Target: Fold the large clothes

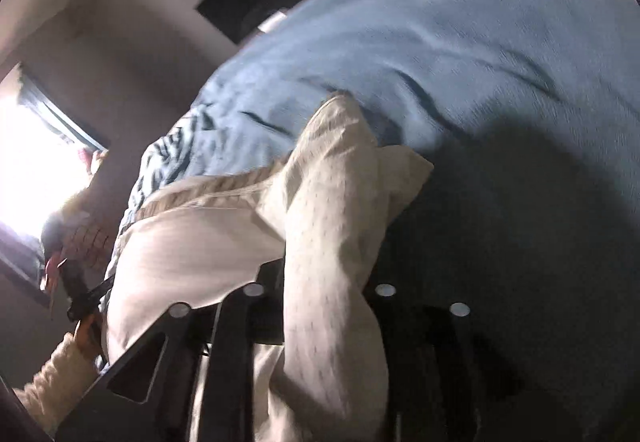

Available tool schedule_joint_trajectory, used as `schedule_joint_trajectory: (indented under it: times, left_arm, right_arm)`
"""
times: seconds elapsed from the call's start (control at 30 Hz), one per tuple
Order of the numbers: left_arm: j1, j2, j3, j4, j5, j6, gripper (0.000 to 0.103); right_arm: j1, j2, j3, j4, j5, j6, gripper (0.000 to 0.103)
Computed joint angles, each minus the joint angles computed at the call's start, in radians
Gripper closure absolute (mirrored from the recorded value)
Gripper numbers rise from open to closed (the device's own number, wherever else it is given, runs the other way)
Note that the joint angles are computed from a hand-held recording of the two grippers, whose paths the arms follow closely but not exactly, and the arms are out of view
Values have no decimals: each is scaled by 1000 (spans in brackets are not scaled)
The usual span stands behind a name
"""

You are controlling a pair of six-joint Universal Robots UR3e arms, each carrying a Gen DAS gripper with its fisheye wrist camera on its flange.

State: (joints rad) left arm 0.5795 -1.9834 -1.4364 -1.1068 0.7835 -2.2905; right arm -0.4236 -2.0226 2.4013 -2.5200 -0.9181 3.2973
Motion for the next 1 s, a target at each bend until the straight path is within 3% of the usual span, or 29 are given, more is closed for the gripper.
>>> schedule_joint_trajectory:
  times: [0.07,0.13,0.23,0.37,0.5,0.57,0.67,0.73,0.83,1.0]
  left_arm:
    - [8,21,-8,-4,7,-15,73]
    - [18,70,-47,29,31,-31,66]
    - [60,210,-152,64,21,-10,36]
    - [108,421,-214,-99,-10,76,23]
    - [97,649,-306,-315,31,176,13]
    - [52,707,-363,-332,90,171,12]
    - [-70,711,-480,-190,203,80,12]
    - [-148,653,-545,9,265,-20,9]
    - [-211,564,-563,209,283,-128,6]
    - [-310,365,-409,327,335,-268,6]
  right_arm:
    - [4,-22,-30,75,-38,7,71]
    - [46,-75,-86,167,-140,16,61]
    - [210,-129,-218,283,-415,47,37]
    - [500,-153,-346,357,-644,124,24]
    - [774,-80,-448,461,-723,285,16]
    - [846,-66,-445,500,-708,338,16]
    - [970,84,-474,454,-791,386,12]
    - [1010,156,-473,378,-855,390,6]
    - [978,223,-483,291,-864,383,6]
    - [885,354,-545,207,-854,300,6]
